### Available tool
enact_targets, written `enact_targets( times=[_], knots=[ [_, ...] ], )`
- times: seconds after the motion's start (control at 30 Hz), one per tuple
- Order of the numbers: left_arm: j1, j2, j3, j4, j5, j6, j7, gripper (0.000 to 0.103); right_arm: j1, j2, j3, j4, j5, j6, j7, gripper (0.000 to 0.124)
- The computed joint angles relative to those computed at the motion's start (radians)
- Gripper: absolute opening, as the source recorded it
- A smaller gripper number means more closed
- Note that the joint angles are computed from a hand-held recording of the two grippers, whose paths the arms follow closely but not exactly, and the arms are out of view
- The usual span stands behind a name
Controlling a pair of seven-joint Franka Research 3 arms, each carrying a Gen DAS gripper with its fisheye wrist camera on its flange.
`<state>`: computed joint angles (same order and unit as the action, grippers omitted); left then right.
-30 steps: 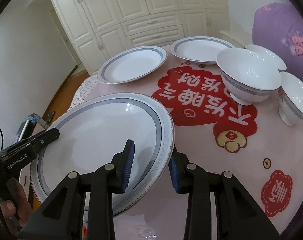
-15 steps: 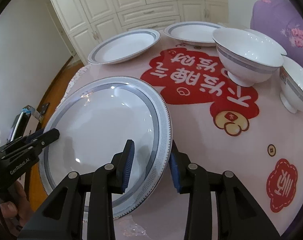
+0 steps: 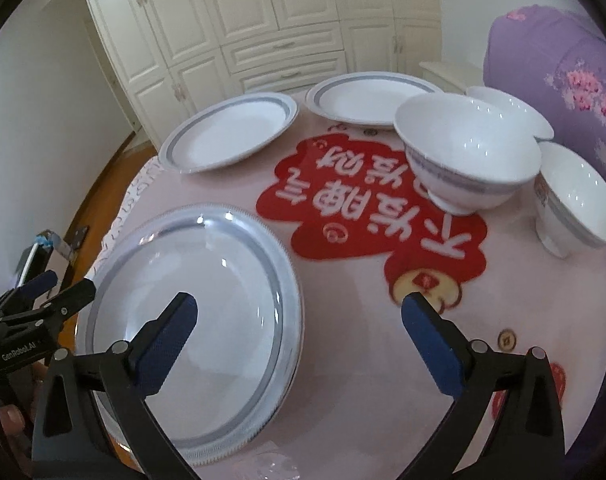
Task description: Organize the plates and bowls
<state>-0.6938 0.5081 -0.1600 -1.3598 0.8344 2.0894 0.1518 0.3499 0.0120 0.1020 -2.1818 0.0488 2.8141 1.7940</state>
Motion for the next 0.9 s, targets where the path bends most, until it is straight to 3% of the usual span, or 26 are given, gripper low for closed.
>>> enact_targets(
  times=[0.47, 0.9],
  knots=[
    [-0.018, 0.028, 0.033, 0.128, 0.050, -0.048, 0.018, 0.102, 0.014, 0.066, -0.007, 0.161, 0.047, 0.009, -0.070, 0.103],
    [-0.034, 0.052, 0.063, 0.287, 0.064, -0.098, 0.081, 0.102, 0.023, 0.121, -0.032, 0.333, -0.029, -0.040, -0.002, 0.103]
  ],
)
